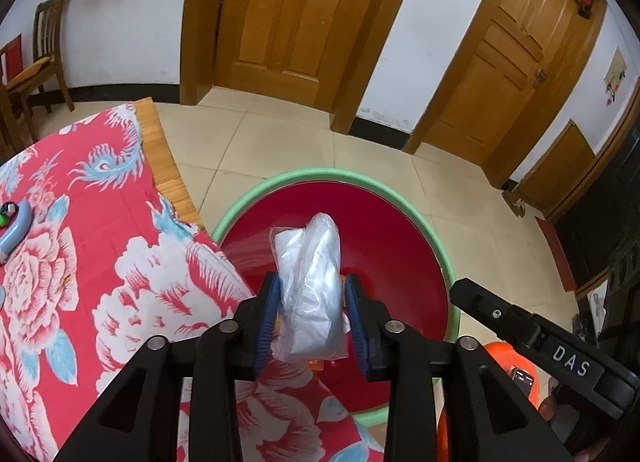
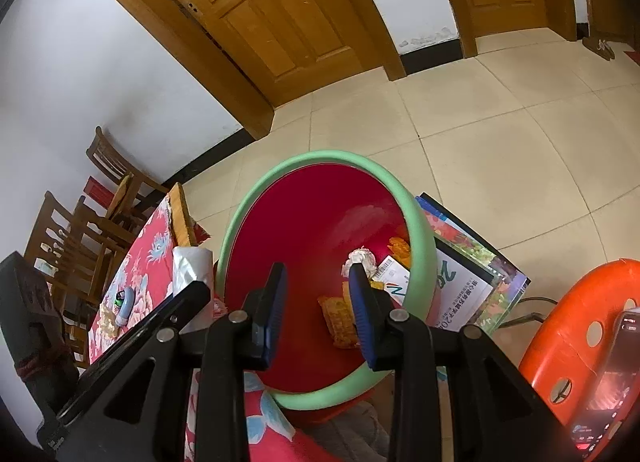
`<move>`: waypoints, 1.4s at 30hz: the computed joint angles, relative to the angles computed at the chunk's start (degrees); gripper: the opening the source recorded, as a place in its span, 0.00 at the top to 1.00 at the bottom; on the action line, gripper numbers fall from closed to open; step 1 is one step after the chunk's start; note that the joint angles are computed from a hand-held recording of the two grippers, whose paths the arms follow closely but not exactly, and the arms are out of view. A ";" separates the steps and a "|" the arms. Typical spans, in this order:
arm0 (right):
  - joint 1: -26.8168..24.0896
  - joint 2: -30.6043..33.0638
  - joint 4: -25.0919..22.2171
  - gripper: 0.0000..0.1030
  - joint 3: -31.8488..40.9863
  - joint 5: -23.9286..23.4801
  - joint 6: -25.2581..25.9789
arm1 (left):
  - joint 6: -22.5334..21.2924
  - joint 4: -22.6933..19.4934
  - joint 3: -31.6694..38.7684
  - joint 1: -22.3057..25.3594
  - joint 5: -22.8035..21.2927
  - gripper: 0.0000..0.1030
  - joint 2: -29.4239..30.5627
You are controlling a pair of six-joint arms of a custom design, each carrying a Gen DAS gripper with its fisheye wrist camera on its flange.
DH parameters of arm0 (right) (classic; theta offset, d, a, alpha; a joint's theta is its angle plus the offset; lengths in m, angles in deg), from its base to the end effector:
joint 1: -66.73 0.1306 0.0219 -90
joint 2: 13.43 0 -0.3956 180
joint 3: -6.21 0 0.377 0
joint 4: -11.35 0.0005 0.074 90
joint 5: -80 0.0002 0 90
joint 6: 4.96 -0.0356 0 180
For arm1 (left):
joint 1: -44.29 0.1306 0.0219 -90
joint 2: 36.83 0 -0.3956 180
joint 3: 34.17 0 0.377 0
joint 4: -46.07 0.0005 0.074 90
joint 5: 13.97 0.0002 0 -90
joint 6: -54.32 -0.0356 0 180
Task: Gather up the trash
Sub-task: 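Release the plastic bag into the bin with the left tool while the right tool drops the orange mesh bag, then return the left tool to the table and grasp the crumpled paper ball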
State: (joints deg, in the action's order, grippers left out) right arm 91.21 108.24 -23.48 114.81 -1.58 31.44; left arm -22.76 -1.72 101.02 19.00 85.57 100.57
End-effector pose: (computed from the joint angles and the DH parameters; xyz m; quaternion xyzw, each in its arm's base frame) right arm 0.6121 0.2724 0.3009 0.2595 0.8942 0.1724 0.3214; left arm 0.6842 -0.3304 0.3001 0.1292 0.9279 -0.1854 0.2965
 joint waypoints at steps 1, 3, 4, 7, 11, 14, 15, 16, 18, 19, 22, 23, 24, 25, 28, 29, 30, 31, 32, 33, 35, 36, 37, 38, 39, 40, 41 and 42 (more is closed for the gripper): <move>-0.02 -0.08 0.03 0.66 -0.14 0.02 -0.03 | 0.22 0.11 -0.03 -0.05 -0.32 0.55 -0.01; -0.04 -0.09 -0.03 0.66 -0.16 0.06 -0.19 | 0.31 0.61 -0.58 -0.13 -0.87 0.53 -0.34; -0.02 -0.06 -0.16 0.66 -0.09 0.19 -0.30 | 0.21 0.62 -0.61 -0.16 -0.99 0.53 -0.38; 0.00 -0.13 -0.25 0.66 -0.10 0.27 -0.37 | 0.15 0.87 -1.30 -0.13 -1.11 0.53 -0.87; 0.21 -0.21 -0.24 0.64 0.15 0.29 0.00 | 0.67 2.02 -3.22 0.28 -1.37 0.53 -2.27; 0.52 -0.41 0.04 0.62 0.25 0.35 0.46 | 0.68 2.43 -4.18 0.83 -1.75 0.53 -3.14; 0.68 -0.51 0.26 0.62 0.31 0.22 0.74 | 0.59 2.54 -4.55 1.01 -2.05 0.53 -3.50; 0.83 -0.58 0.37 0.62 0.40 0.14 1.01 | 0.49 2.75 -4.99 1.15 -2.25 0.53 -3.87; 1.26 -0.66 0.37 0.61 0.81 0.13 1.67 | 0.33 3.24 -6.05 1.55 -2.76 0.53 -4.79; 1.45 -0.66 0.32 0.61 1.08 0.14 1.92 | 0.28 3.44 -6.49 1.78 -2.92 0.53 -5.18; 2.16 -0.58 0.21 0.58 2.00 0.03 2.47 | 0.33 4.45 -8.26 2.62 -3.55 0.53 -6.64; 2.44 -0.46 0.12 0.58 2.47 0.08 2.77 | 0.38 4.68 -8.66 2.91 -3.81 0.53 -7.02; 2.63 -0.36 0.00 0.58 2.81 0.12 2.96 | 0.45 5.11 -9.42 3.32 -4.25 0.53 -7.63; 2.83 -0.28 -0.10 0.58 3.11 0.13 3.07 | 0.54 5.26 -9.73 3.54 -4.63 0.53 -7.93; 3.53 0.21 -0.50 0.57 4.46 0.12 3.44 | 0.93 5.65 -10.79 4.48 -5.82 0.53 -8.91; 3.66 0.42 -0.62 0.57 4.85 0.04 3.64 | 0.94 5.89 -11.41 4.83 -6.10 0.53 -9.32; 3.83 0.61 -0.80 0.56 5.29 -0.02 3.82 | 0.94 6.00 -11.86 5.28 -6.59 0.53 -9.70; 4.08 0.89 -1.10 0.56 5.92 0.00 4.01 | 0.88 6.14 -12.20 5.66 -6.84 0.53 -9.99; 4.27 1.16 -1.32 0.55 6.42 0.04 4.17 | 0.82 6.37 -12.66 6.05 -7.15 0.53 -10.35; 4.41 1.33 -1.41 0.55 6.73 0.06 4.32 | 0.78 6.57 -13.10 6.47 -7.47 0.53 -10.70; 4.90 1.81 -1.57 0.55 7.56 0.53 4.17 | 0.69 6.50 -13.19 7.22 -7.90 0.53 -10.88; 5.10 2.02 -1.67 0.55 7.92 0.70 4.10 | 0.72 6.51 -13.38 7.74 -8.33 0.53 -11.09; 5.33 2.39 -1.88 0.55 8.52 0.70 4.22 | 0.81 6.56 -13.47 8.05 -8.61 0.53 -11.17; 5.48 2.86 -2.42 0.55 9.36 0.55 4.45 | 0.91 6.69 -13.67 8.55 -8.92 0.53 -11.32; 5.61 3.29 -2.82 0.55 10.05 0.42 4.65 | 1.00 6.82 -13.84 9.04 -9.20 0.53 -11.43; 5.79 3.78 -3.29 0.55 10.87 0.37 4.88 | 1.05 6.88 -13.88 9.39 -9.39 0.53 -11.44; 5.85 4.10 -3.65 0.55 11.44 0.36 5.04 | 1.10 7.02 -14.04 9.87 -9.67 0.53 -11.51; 6.00 4.59 -4.22 0.55 12.33 0.42 5.24 | 1.11 7.16 -14.23 10.40 -10.03 0.53 -11.57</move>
State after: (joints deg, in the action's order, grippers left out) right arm 97.21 112.84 -27.70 127.14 -1.16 36.67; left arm -21.66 5.44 86.79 29.40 75.53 89.01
